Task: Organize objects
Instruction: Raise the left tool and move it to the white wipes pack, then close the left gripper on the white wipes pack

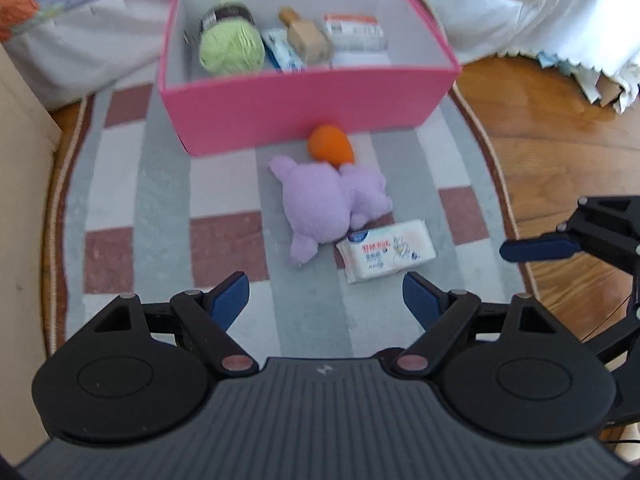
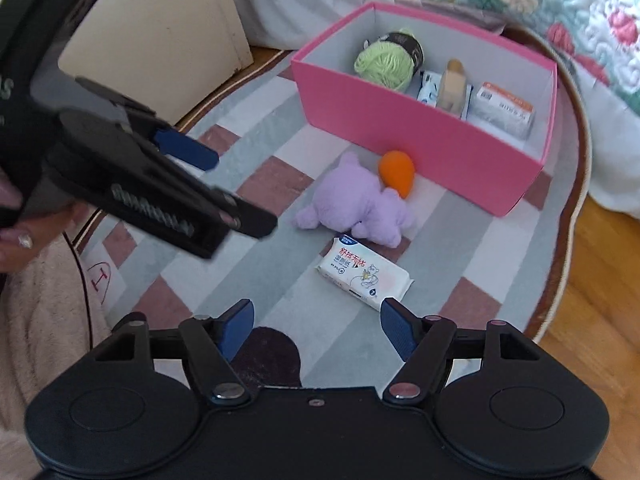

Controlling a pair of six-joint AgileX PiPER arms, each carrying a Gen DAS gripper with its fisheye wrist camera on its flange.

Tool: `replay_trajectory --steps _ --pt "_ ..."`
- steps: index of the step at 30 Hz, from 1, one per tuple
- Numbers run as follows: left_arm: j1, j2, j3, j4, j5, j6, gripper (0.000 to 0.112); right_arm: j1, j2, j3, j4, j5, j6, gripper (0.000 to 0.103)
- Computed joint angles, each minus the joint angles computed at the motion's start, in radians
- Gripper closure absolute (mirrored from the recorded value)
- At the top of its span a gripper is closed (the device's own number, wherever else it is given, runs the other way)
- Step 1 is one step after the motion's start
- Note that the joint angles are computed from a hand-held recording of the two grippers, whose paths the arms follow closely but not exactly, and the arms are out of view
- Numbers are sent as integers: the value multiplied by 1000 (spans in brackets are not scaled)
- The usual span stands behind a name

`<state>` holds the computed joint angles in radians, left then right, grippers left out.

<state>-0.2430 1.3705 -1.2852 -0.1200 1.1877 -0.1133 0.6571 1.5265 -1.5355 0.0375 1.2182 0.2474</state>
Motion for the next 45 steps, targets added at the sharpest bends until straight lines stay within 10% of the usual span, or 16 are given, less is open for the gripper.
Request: replay_trajectory --steps 11,20,29,41,45 --pt "27 29 231 -83 -274 -60 17 2 49 251 -126 -266 107 28" --pt "-24 75 335 -128 -471 -86 26 123 22 535 -511 -597 589 27" --pt "23 88 378 -370 -537 129 78 199 48 570 -756 -639 916 18" --pt "82 104 395 -510 -504 230 79 198 74 532 -739 -591 922 9" --pt "70 100 395 -496 -512 218 79 200 45 552 -748 -593 947 30"
